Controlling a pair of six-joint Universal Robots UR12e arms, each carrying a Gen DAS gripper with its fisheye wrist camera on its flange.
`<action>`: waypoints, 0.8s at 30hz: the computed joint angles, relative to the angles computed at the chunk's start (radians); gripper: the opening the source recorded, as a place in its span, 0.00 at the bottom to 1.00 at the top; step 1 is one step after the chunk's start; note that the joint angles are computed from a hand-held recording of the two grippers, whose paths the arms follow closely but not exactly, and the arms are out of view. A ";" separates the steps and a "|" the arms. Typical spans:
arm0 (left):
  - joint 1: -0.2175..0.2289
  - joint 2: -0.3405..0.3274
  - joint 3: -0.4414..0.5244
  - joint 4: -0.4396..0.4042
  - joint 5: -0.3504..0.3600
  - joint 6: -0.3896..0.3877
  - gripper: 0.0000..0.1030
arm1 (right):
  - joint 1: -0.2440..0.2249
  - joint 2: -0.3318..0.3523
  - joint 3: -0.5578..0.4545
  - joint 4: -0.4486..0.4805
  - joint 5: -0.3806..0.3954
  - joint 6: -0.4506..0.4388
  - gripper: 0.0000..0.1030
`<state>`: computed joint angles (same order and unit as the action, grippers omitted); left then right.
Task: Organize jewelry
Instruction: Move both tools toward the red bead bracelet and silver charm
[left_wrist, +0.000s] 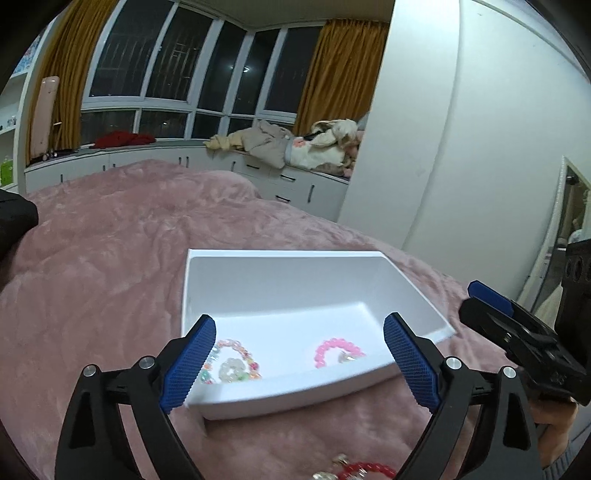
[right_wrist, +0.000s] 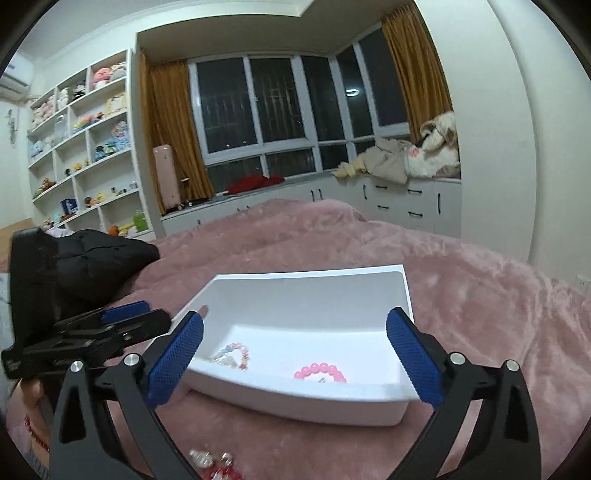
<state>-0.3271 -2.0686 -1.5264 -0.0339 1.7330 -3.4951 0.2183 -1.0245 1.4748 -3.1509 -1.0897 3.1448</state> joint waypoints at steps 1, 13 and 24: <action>-0.002 0.005 -0.004 -0.004 -0.007 0.000 0.91 | -0.004 -0.016 0.020 0.006 0.016 -0.018 0.95; -0.048 0.049 -0.085 -0.069 -0.010 -0.051 0.91 | -0.036 -0.117 0.198 0.030 0.126 -0.138 0.95; -0.039 0.050 -0.157 -0.019 -0.131 0.085 0.91 | -0.020 -0.122 0.240 0.178 0.156 -0.277 0.92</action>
